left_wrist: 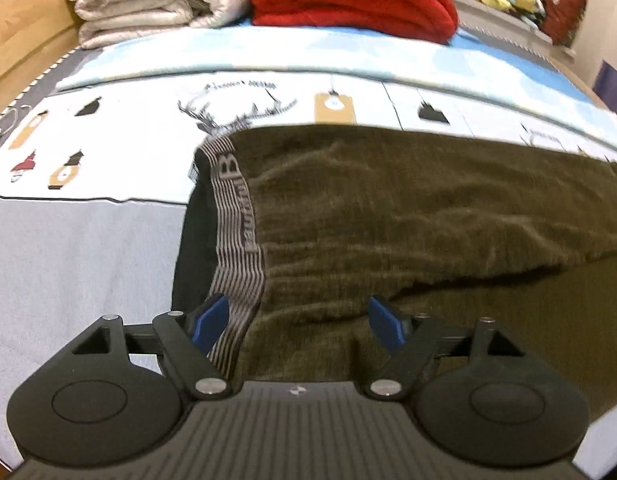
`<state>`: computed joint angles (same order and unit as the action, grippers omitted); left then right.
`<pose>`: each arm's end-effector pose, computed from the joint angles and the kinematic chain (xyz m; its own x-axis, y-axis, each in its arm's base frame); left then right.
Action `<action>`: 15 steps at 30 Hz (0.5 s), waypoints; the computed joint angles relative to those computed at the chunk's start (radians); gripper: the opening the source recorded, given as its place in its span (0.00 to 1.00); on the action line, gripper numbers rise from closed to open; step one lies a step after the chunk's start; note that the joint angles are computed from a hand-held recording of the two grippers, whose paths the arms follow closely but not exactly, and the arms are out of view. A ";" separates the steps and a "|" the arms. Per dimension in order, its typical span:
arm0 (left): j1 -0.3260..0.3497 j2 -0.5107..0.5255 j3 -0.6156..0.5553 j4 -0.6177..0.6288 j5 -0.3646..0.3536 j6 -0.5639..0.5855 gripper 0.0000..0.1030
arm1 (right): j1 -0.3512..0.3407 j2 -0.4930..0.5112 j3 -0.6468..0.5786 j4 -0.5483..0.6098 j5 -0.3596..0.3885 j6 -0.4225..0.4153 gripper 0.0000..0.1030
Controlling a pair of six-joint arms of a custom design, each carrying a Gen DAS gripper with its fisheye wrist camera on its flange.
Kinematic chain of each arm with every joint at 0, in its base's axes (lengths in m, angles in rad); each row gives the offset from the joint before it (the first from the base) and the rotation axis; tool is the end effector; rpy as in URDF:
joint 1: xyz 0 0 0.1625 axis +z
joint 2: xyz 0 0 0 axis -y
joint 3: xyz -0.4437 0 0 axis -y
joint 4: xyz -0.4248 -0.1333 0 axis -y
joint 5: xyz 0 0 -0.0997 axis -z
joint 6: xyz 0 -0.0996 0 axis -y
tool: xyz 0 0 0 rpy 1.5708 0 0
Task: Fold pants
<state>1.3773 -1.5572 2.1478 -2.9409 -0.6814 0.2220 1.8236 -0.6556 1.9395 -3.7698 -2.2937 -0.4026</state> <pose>0.1156 -0.5056 0.3951 -0.6752 -0.2508 -0.6936 0.2926 0.7722 -0.5640 0.2133 -0.5562 0.0590 -0.7289 0.0632 0.6817 -0.4762 0.6686 -0.5712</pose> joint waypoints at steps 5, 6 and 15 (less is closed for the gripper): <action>0.012 0.014 -0.023 -0.044 -0.048 -0.013 0.79 | 0.013 0.034 -0.035 -0.015 0.021 -0.019 0.45; 0.012 0.019 -0.027 -0.050 -0.050 -0.012 0.79 | 0.015 0.040 -0.043 -0.019 0.028 -0.019 0.45; -0.009 0.131 -0.064 -0.298 0.100 0.126 0.79 | 0.041 0.099 -0.111 -0.083 0.066 -0.010 0.42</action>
<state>1.3687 -1.4264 2.0838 -3.2393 -0.5817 0.3479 1.8642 -0.5564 1.8285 -3.8528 -2.2274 -0.4124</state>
